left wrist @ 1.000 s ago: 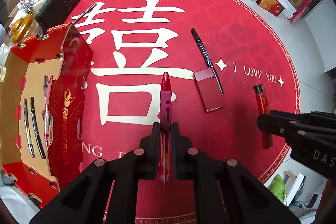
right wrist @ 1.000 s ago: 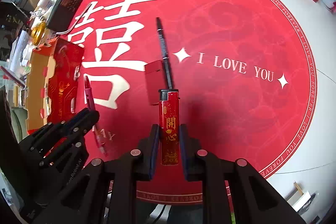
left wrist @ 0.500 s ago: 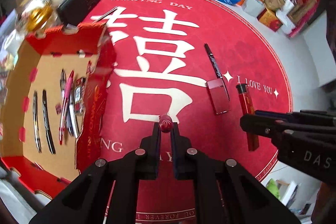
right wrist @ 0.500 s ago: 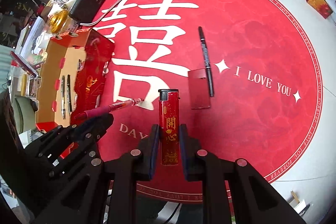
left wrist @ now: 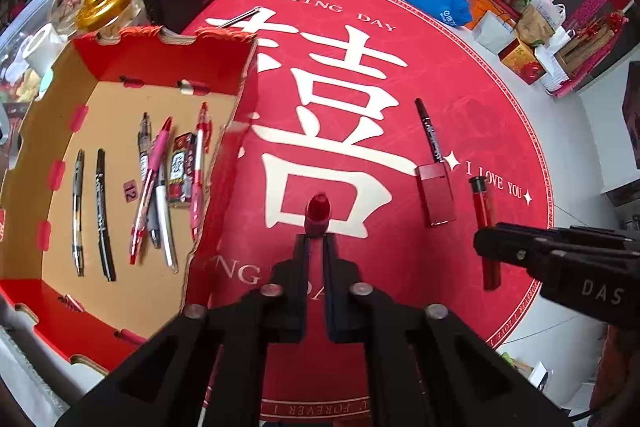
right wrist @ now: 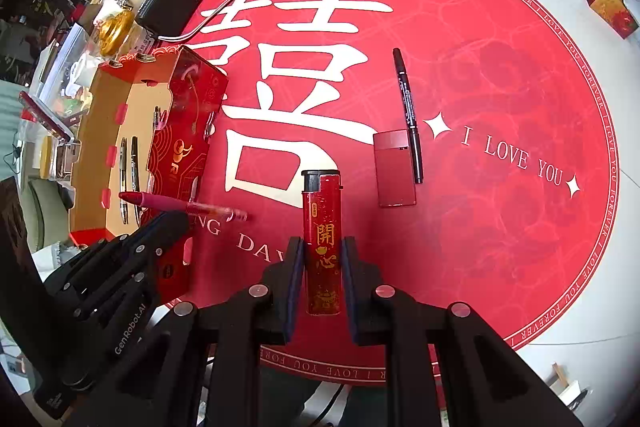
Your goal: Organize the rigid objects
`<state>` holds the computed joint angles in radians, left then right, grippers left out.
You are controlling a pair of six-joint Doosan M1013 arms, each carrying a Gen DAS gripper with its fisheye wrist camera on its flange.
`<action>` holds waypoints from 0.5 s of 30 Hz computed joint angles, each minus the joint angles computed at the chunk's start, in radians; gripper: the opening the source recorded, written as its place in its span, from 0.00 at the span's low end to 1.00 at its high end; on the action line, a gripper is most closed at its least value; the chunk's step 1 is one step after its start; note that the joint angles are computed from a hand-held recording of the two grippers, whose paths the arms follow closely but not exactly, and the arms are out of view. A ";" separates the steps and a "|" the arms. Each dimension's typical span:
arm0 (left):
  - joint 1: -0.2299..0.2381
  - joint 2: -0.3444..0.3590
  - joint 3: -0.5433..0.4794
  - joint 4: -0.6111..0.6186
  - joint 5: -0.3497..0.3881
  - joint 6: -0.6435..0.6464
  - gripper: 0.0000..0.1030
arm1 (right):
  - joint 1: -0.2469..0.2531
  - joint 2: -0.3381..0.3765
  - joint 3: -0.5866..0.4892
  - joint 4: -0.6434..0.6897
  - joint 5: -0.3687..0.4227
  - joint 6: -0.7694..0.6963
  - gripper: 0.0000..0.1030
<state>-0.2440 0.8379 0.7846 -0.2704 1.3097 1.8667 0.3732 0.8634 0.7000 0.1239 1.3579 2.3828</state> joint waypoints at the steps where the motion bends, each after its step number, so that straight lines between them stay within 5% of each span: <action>1: -0.003 0.002 -0.001 0.000 0.000 0.000 0.00 | -0.001 -0.002 0.003 0.000 -0.001 0.002 0.19; 9: -0.038 0.055 -0.031 0.099 -0.043 -0.119 0.03 | -0.012 -0.035 0.071 0.008 -0.038 0.023 0.19; 13: -0.060 0.102 -0.082 0.190 -0.044 -0.150 0.56 | -0.020 -0.062 0.125 0.017 -0.068 0.036 0.19; 15: -0.070 0.128 -0.114 0.220 -0.038 -0.162 0.57 | -0.024 -0.072 0.146 0.022 -0.078 0.039 0.19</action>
<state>-0.3136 0.9662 0.6708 -0.0507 1.2720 1.7049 0.3495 0.7919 0.8458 0.1460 1.2799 2.4222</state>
